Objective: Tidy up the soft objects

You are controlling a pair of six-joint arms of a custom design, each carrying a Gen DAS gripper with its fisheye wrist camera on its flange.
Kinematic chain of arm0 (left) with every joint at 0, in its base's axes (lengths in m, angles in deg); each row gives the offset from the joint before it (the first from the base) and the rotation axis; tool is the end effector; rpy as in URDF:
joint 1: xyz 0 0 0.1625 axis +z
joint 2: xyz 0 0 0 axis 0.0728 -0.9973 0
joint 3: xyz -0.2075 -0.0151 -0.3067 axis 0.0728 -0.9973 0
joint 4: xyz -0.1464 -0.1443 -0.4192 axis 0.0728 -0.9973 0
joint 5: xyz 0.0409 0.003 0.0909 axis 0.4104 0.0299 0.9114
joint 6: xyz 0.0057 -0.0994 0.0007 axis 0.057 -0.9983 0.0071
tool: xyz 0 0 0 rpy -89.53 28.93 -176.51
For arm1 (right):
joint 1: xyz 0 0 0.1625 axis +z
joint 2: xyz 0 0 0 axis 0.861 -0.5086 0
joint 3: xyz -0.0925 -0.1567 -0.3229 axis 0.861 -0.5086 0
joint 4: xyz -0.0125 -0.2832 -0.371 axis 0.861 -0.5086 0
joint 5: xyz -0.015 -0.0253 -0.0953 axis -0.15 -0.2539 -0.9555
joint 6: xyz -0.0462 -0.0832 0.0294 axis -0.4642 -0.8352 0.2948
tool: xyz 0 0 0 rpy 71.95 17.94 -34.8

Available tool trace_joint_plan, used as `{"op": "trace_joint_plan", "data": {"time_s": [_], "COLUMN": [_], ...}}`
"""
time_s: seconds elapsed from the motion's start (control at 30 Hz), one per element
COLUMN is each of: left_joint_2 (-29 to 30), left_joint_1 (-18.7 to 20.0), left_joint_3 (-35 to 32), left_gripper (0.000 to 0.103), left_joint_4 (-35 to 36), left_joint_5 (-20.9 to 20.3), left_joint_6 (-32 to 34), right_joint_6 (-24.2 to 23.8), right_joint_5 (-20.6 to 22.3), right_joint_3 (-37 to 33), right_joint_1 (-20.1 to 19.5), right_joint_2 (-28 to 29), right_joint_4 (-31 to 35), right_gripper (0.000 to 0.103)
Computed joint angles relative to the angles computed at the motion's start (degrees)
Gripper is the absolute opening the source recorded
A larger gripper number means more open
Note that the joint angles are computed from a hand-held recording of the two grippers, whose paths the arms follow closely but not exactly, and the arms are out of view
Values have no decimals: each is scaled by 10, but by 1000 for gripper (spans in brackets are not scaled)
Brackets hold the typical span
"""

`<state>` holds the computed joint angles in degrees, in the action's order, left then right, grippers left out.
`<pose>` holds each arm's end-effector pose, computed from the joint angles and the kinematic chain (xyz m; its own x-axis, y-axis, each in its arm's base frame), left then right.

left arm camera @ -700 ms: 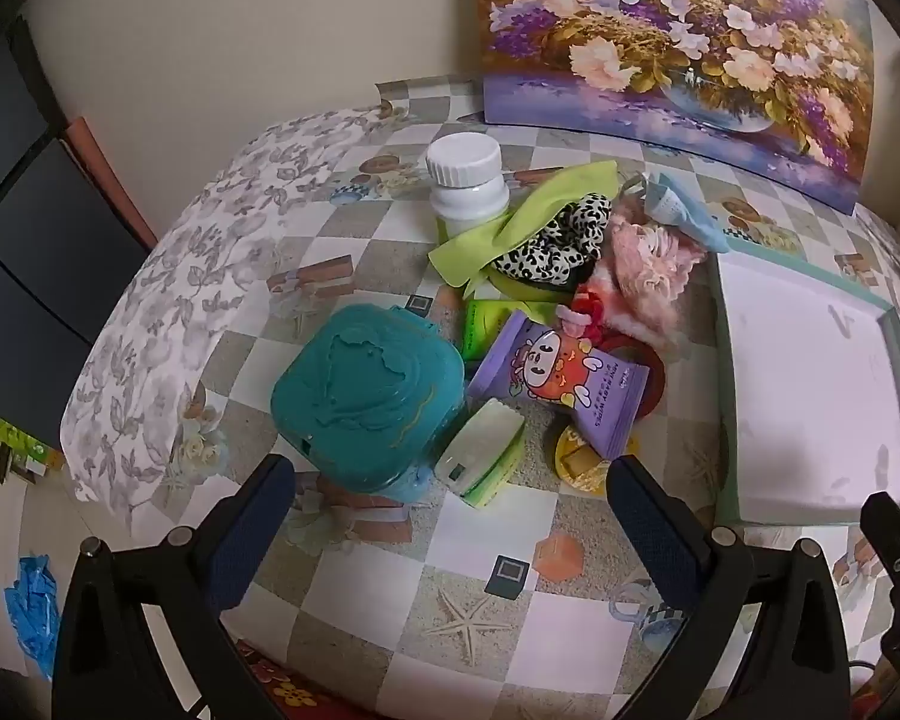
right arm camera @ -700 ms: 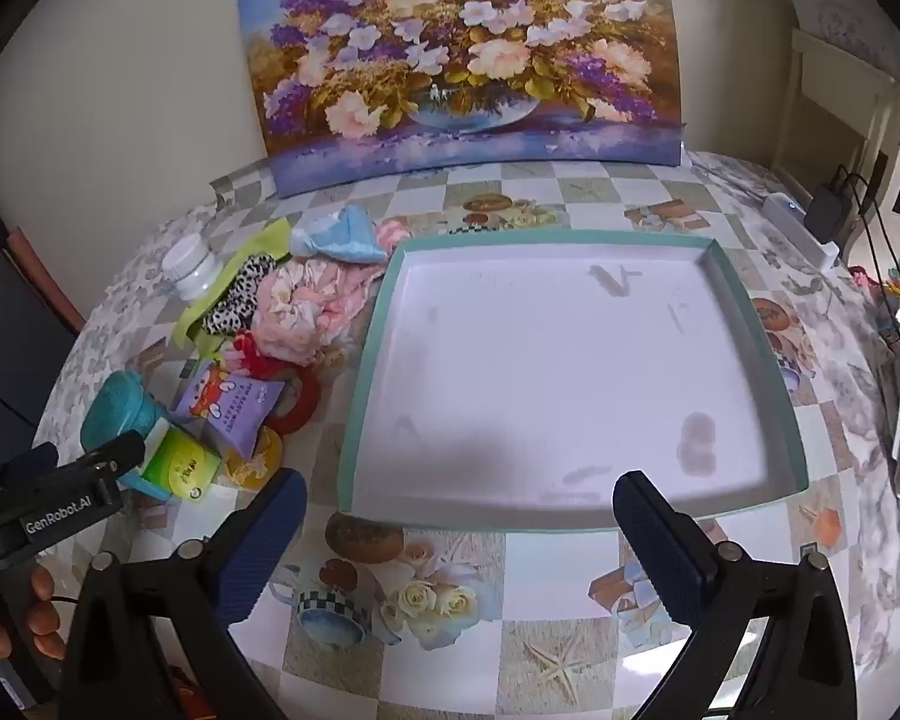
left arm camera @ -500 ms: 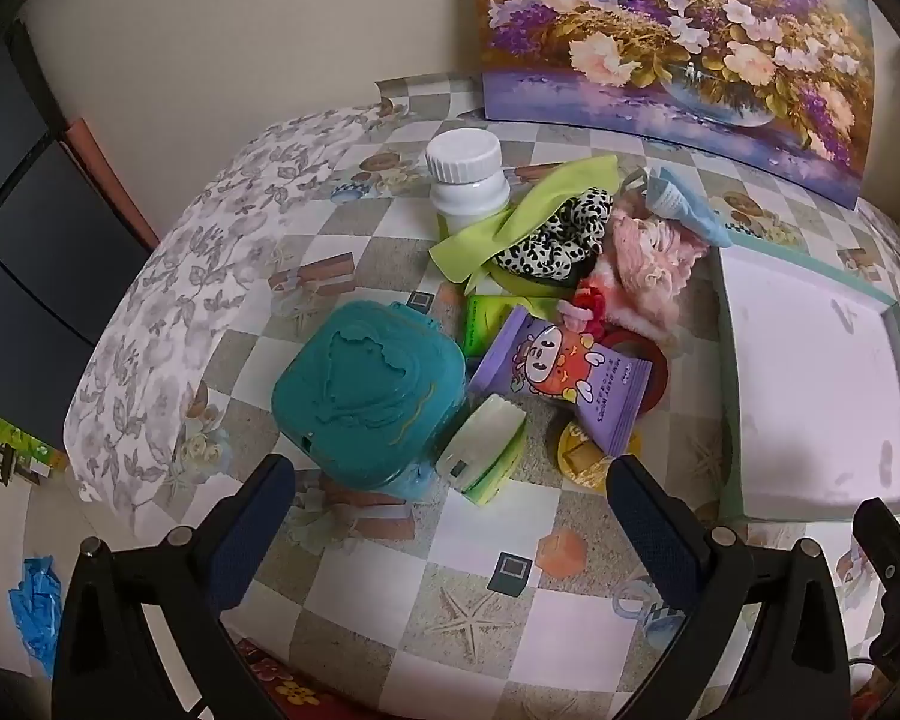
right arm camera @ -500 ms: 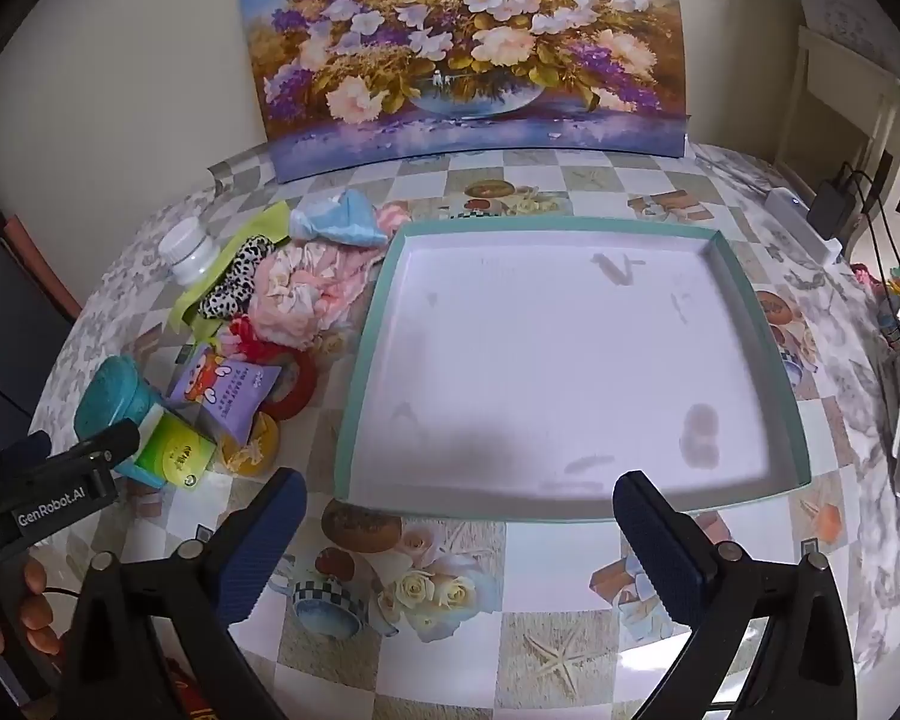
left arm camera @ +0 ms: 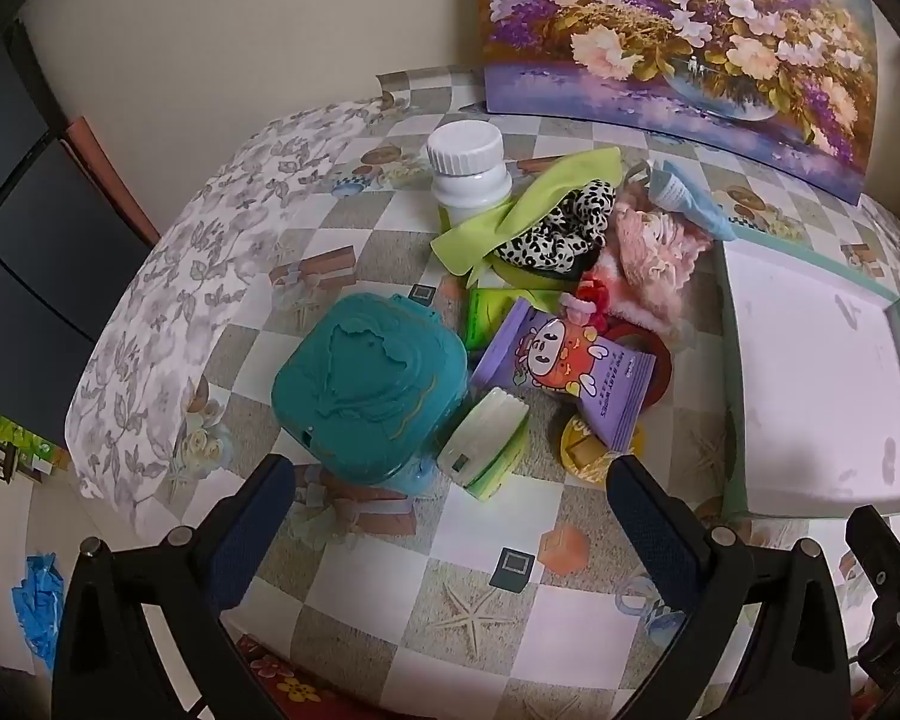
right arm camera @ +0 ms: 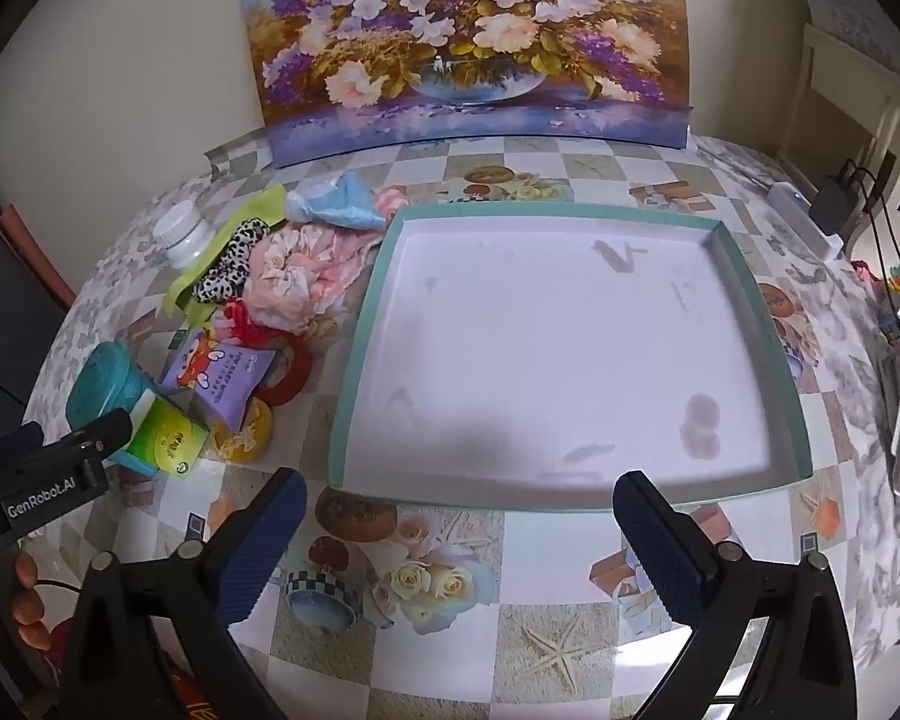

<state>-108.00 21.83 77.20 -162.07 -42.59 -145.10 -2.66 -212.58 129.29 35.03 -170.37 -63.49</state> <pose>-0.4331 -0.4397 0.0543 -0.5498 -0.2933 -0.7821 0.1987 0.8635 -0.4635 0.1111 -0.4279 0.3783 -0.7690 -0.0906 0.6328 -0.3664 0.8737 -0.3201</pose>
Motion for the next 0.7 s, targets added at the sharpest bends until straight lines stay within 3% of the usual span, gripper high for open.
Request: {"op": "trace_joint_plan", "data": {"time_s": [0.7], "left_joint_2": [-6], "left_joint_1": [-4], "left_joint_3": [14], "left_gripper": [103], "left_joint_4": [-3], "left_joint_5": [-5], "left_joint_6": [-6], "right_joint_6": [-1], "right_joint_5": [0], "right_joint_3": [1], "right_joint_1": [0], "right_joint_2": [0], "right_joint_4": [-1], "right_gripper": [103]}}
